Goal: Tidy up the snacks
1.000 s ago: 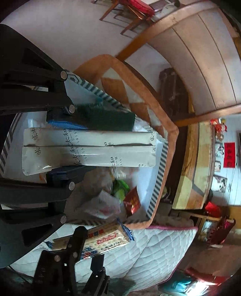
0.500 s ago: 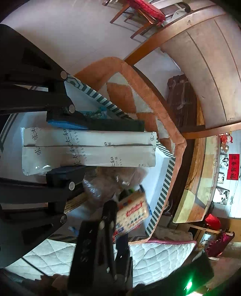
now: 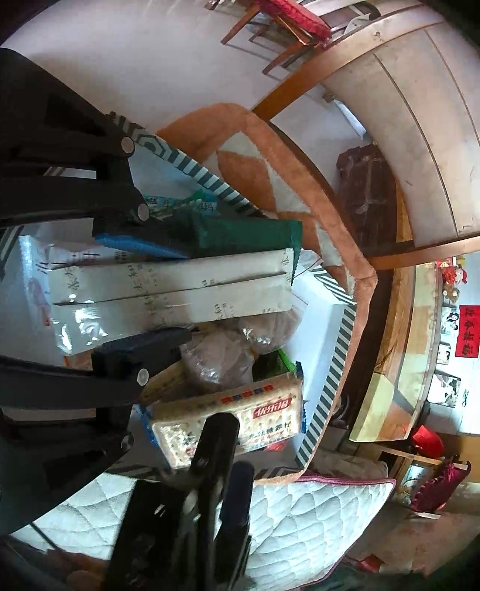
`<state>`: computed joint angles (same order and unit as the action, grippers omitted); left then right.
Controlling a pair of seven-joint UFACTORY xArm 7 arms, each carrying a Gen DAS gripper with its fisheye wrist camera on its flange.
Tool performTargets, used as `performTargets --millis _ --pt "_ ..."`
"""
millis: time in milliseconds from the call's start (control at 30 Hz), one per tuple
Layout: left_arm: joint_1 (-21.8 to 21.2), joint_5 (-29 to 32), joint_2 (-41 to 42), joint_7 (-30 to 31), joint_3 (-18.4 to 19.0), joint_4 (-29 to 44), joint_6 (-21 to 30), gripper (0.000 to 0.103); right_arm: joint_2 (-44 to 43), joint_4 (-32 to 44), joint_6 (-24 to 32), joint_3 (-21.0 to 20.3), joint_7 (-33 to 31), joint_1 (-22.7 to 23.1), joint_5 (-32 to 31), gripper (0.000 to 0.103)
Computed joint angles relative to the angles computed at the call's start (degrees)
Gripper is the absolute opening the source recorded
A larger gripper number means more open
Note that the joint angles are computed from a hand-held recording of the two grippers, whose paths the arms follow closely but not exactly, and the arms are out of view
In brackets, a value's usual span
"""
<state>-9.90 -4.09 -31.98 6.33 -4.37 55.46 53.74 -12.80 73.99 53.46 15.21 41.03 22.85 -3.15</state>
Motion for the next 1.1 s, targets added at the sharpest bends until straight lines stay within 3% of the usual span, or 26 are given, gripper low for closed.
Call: performTargets --millis 167,400,733,867,1100 --pt "-0.3 -1.7 -3.2 -0.4 0.9 -1.0 -0.1 0.037 -5.3 -2.8 0.1 3.0 5.8 -0.3 -4.1 0.06" --pt "-1.1 -2.7 -8.1 1.8 1.3 -3.4 -1.5 0.044 -10.1 -2.2 11.6 10.0 14.6 -1.3 -14.3 0.068" --pt "-1.8 -2.3 -10.8 2.1 0.2 -3.1 2.3 0.044 -16.1 -4.7 16.2 12.7 17.8 -1.8 -14.8 0.068" --pt "-1.8 -2.1 -10.3 1.7 0.0 -1.7 5.1 0.044 -17.6 -5.7 15.6 13.1 18.2 -2.2 -14.3 0.068" --pt "-1.5 -1.9 -11.1 1.5 -0.1 -2.1 5.3 0.044 -17.3 -5.7 14.9 14.2 18.2 -2.8 -14.1 0.071"
